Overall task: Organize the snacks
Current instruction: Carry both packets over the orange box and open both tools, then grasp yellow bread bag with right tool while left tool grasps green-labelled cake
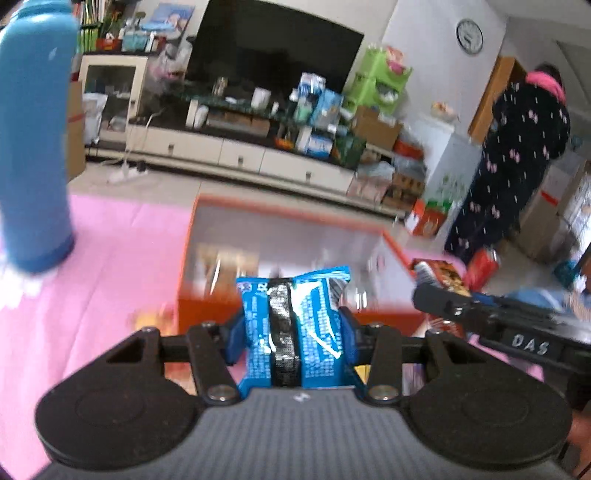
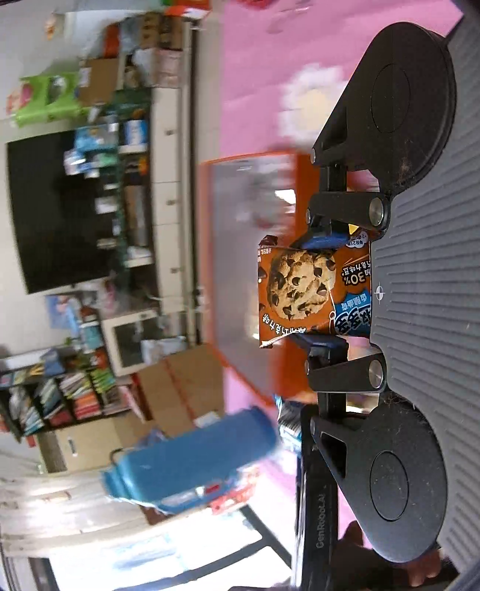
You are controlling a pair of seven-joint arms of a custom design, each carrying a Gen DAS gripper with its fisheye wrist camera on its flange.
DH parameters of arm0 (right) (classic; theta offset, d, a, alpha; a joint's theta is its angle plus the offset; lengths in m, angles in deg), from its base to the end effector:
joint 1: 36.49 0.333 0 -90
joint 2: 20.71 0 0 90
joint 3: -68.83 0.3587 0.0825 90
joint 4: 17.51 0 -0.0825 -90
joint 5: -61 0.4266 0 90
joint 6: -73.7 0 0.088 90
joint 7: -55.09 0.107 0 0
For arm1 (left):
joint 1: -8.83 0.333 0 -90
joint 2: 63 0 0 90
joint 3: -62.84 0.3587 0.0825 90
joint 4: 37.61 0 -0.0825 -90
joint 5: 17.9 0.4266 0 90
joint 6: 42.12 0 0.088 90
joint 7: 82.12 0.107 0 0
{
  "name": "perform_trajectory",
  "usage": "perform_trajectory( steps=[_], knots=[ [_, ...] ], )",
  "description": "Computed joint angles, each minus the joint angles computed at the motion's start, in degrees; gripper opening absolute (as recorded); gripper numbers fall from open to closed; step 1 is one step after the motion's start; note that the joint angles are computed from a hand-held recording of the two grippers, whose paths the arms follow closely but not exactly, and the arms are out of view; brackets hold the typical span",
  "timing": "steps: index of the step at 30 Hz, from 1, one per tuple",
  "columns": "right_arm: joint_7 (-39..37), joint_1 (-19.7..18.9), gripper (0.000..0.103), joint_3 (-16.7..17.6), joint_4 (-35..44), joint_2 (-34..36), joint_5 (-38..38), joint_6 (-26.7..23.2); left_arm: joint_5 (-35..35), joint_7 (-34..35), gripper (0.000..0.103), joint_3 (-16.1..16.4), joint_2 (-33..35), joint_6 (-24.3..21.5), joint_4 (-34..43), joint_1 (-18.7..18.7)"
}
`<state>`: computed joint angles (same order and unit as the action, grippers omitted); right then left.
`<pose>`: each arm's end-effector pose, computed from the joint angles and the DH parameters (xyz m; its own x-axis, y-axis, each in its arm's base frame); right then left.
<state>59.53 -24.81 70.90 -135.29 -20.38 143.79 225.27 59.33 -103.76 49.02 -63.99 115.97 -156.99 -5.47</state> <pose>0.6097 0.1221 0.5018 0.6309 -0.7511 -0.1945 -0.4745 -0.1752 -0.8626 0.5198 -0.3247 0.5076 0.1414 -0.9382 0.3158 -0.4946 -0.3433 -0.7985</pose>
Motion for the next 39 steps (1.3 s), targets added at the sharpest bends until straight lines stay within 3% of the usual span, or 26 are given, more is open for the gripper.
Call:
perform_trajectory(
  steps=[5,8,10,12,13,14,16,17,22,24,27,31,35,37,39],
  knots=[
    [-0.66,1.08,0.024,2.59,13.72,11.3,2.9,5.69,1.08,2.81,0.043,2.6,8.3,1.03,9.62,0.89],
    [6.44,1.13,0.024,3.95,19.71,17.85,-2.25,8.09,-0.97,5.36,0.044,4.44,13.2,1.93,14.34,0.67],
    [10.99,1.63,0.029,4.37,22.42,21.25,-7.23,10.03,-3.59,7.75,0.063,5.48,15.36,2.87,16.21,0.52],
    [16.23,1.49,0.033,4.64,23.84,22.97,-10.72,10.44,-3.91,7.02,0.066,6.64,15.1,3.18,15.69,-0.34],
    [14.58,-0.08,0.035,6.1,23.81,22.75,-8.77,9.84,0.43,2.24,0.066,7.82,14.06,4.44,14.69,-1.24],
    [11.1,-1.8,0.035,7.82,23.21,21.83,-6.02,9.7,2.58,-0.11,0.066,8.05,12.93,5.04,13.59,-1.48],
    [3.92,-3.28,0.054,9.72,21.45,19.63,-0.77,11.68,2.14,0.53,0.066,7.21,10.57,4.22,11.08,-1.33],
    [0.91,-3.63,0.058,10.03,20.37,18.32,2.04,12.07,1.75,1.36,0.067,6.63,9.24,3.65,9.78,-1.27],
    [-3.36,-3.14,0.07,7.3,11.45,9.65,7.36,7.62,0.02,3.44,0.071,2.37,-0.13,-0.13,-0.39,-1.49],
    [-4.5,-2.91,0.073,5.51,5.15,4.72,8.53,4.8,-1.8,3.29,0.071,0.65,-3.12,0.73,-4.82,-1.48],
    [-4.71,-2.03,0.075,2.42,-3.25,-1.03,8.02,4.22,-5.93,3.09,0.071,-1.79,-5.51,2.87,-9.98,-2.14],
    [1.96,-1.97,0.076,-0.99,-12.11,-6.13,0.89,6.12,-10.33,7.67,0.071,-4.48,-4.13,2.69,-11.93,-4.23],
    [4.08,-2.94,0.076,-3.41,-15.8,-7.34,-3.49,7.4,-15.86,21.05,0.071,-4.99,-0.27,2.51,-10.38,-6.72],
    [5.12,-3.42,0.076,-4.15,-16.18,-6.89,-4.66,7.27,-16.01,24.89,0.071,-5.14,1.3,-0.91,-8.58,-7.89],
    [7.55,-3.82,0.076,-4.35,-15.53,-5.78,-6.63,6.99,-16.06,26.34,0.071,-4.41,2.4,0.02,-8.14,-8.21]
  ],
)
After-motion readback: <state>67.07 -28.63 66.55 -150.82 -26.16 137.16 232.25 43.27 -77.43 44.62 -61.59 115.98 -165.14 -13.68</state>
